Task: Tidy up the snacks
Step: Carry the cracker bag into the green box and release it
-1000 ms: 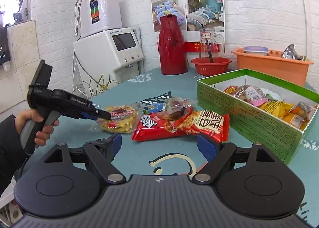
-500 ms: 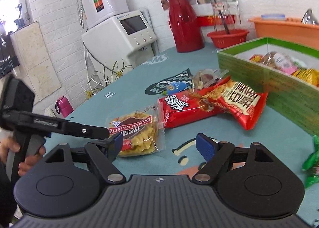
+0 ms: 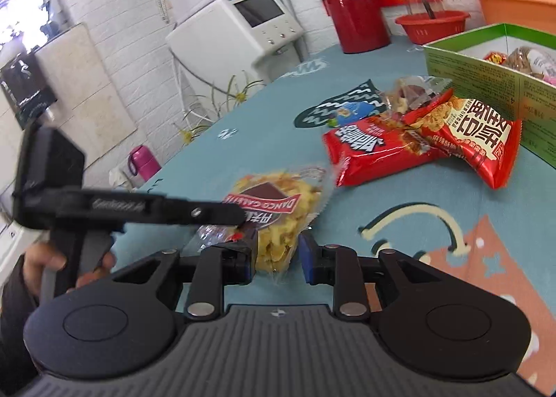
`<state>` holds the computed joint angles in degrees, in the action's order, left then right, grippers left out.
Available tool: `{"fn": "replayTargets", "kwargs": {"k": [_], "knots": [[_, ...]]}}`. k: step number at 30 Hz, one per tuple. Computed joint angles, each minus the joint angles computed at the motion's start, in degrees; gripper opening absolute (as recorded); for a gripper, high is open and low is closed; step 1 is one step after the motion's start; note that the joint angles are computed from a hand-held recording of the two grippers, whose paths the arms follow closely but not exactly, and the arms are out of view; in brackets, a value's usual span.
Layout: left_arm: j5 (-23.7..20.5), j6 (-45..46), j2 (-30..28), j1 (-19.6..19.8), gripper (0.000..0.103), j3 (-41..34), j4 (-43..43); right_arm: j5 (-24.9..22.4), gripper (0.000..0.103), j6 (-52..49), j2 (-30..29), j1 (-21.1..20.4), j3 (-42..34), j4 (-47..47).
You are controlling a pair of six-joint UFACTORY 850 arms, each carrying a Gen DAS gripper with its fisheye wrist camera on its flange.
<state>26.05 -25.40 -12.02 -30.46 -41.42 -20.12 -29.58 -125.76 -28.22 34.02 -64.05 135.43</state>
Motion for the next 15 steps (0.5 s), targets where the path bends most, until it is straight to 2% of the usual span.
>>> {"fn": "replayTargets", "kwargs": {"k": [3, 7, 8, 9, 10, 11, 12, 15], "knots": [[-0.4, 0.8, 0.5, -0.2, 0.079, 0.4, -0.9, 0.3, 0.062, 0.6, -0.6, -0.4, -0.5, 1.9], [0.0, 1.1, 1.1, -0.4, 0.079, 1.0, -2.0, -1.0, 0.07, 7.6, -2.8, -1.1, -2.5, -1.6], [-0.1, 0.7, 0.8, -0.4, 0.077, 0.7, -1.8, -1.6, 0.071, 9.6, -3.4, -1.2, -3.0, -2.7], [-0.6, -0.6, 0.2, -0.3, 0.069, 0.2, -0.4, -1.7, 0.072, 11.2, -4.0, -1.2, -3.4, -3.4], [-0.3, -0.3, -0.2, -0.6, 0.067, -0.1, -0.8, -2.2, 0.07, 10.5, -4.1, -1.0, -3.2, -2.2], [0.0, 0.2, -0.4, -0.9, 0.063, -0.3, -1.2, -1.6, 0.056, 10.6, -3.9, -0.9, -3.1, -2.8], [-0.1, 2.4, -0.2, -1.5, 0.058, -0.5, -3.3, -1.5, 0.049, 9.3, -3.2, -0.7, -2.4, -2.1], [0.6, 5.6, 1.3, -2.7, 0.055, -0.5, -5.8, -2.4, 0.043, 1.9, 0.0, -0.5, 0.8, 3.9]]}}
